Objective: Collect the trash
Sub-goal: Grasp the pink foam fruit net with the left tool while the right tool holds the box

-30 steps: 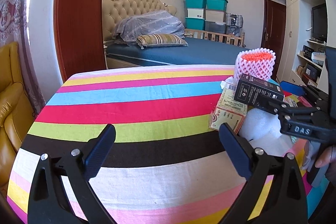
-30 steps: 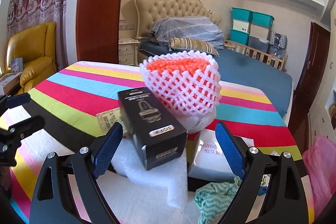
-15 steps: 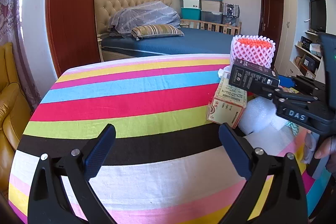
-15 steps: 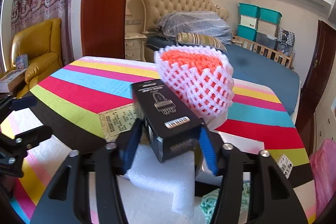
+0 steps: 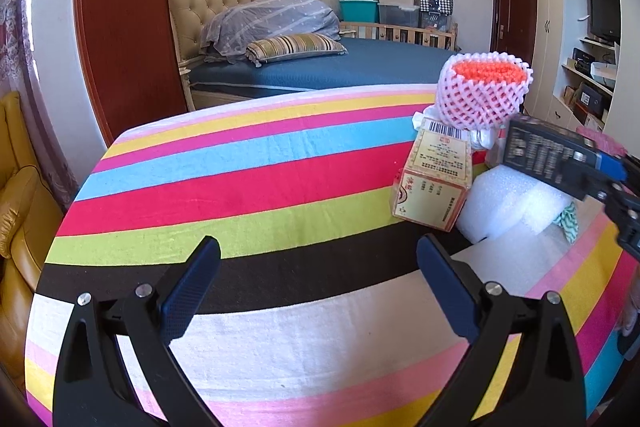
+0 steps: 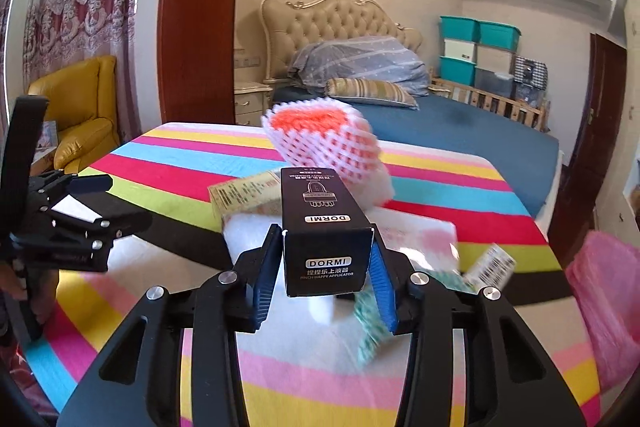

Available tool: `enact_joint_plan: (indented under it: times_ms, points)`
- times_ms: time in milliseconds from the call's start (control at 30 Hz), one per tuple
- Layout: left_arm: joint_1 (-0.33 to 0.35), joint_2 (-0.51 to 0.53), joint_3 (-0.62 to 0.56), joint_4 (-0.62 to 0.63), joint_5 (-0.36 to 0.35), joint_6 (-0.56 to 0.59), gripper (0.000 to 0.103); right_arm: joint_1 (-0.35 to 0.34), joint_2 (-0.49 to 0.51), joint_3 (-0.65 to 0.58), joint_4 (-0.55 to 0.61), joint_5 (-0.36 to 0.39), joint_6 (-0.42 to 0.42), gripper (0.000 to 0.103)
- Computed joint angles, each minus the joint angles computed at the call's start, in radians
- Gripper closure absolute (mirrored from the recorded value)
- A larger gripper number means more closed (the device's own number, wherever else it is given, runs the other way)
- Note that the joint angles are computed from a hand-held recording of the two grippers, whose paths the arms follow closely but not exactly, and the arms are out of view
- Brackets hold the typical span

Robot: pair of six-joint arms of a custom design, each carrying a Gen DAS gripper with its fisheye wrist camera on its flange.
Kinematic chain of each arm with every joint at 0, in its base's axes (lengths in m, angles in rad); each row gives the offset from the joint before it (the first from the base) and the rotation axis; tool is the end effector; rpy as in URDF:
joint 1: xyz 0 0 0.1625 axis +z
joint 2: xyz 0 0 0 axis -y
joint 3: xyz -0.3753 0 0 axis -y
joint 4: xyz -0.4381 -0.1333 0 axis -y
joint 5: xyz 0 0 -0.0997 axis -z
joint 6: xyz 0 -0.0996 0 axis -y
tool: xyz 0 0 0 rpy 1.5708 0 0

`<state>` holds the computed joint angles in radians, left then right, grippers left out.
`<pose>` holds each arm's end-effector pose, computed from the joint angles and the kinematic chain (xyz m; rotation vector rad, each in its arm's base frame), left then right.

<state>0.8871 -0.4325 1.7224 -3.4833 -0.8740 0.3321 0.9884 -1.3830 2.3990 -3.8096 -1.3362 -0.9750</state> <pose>-0.2184 -0.5802 -0.1050 0.9266 2.2443 -0.9172 -0.1036 -0.4417 0.2195 0.5866 -2.0497 1.2361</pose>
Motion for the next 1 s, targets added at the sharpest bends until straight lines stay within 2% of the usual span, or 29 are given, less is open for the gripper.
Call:
enact_joint_plan:
  times_ms: [167, 333, 433, 533, 633, 733, 833, 967, 1000]
  points:
    - [0.000, -0.005, 0.000, 0.038, -0.001, -0.018, 0.007, -0.067, -0.063, 0.053, -0.034, 0.043, 0.026, 0.062]
    - [-0.006, 0.002, 0.003, 0.026, -0.011, 0.023, 0.007, -0.132, -0.121, 0.079, -0.050, 0.089, 0.078, 0.063]
    - [-0.022, 0.001, 0.022, 0.019, -0.040, 0.033, 0.007, -0.172, -0.139, 0.084, -0.063, 0.107, 0.100, 0.063]
    - [-0.041, 0.009, 0.029, 0.048, -0.070, 0.030, 0.007, -0.213, -0.173, 0.093, -0.004, 0.135, 0.121, 0.064]
    - [-0.062, 0.028, 0.019, 0.068, -0.080, 0.031, 0.007, -0.251, -0.219, 0.120, 0.063, 0.176, 0.104, 0.064]
    - [-0.072, 0.043, 0.006, 0.082, -0.101, 0.020, 0.007, -0.259, -0.236, 0.131, 0.084, 0.171, 0.075, 0.064]
    - [-0.079, 0.061, -0.017, 0.091, -0.109, 0.017, 0.007, -0.255, -0.241, 0.122, 0.123, 0.145, 0.085, 0.063]
    - [-0.081, 0.076, -0.058, 0.132, -0.129, -0.019, 0.007, -0.236, -0.243, 0.108, 0.144, 0.121, 0.103, 0.050]
    - [-0.080, 0.079, -0.068, 0.140, -0.132, -0.024, 0.007, -0.230, -0.241, 0.104, 0.143, 0.115, 0.103, 0.050]
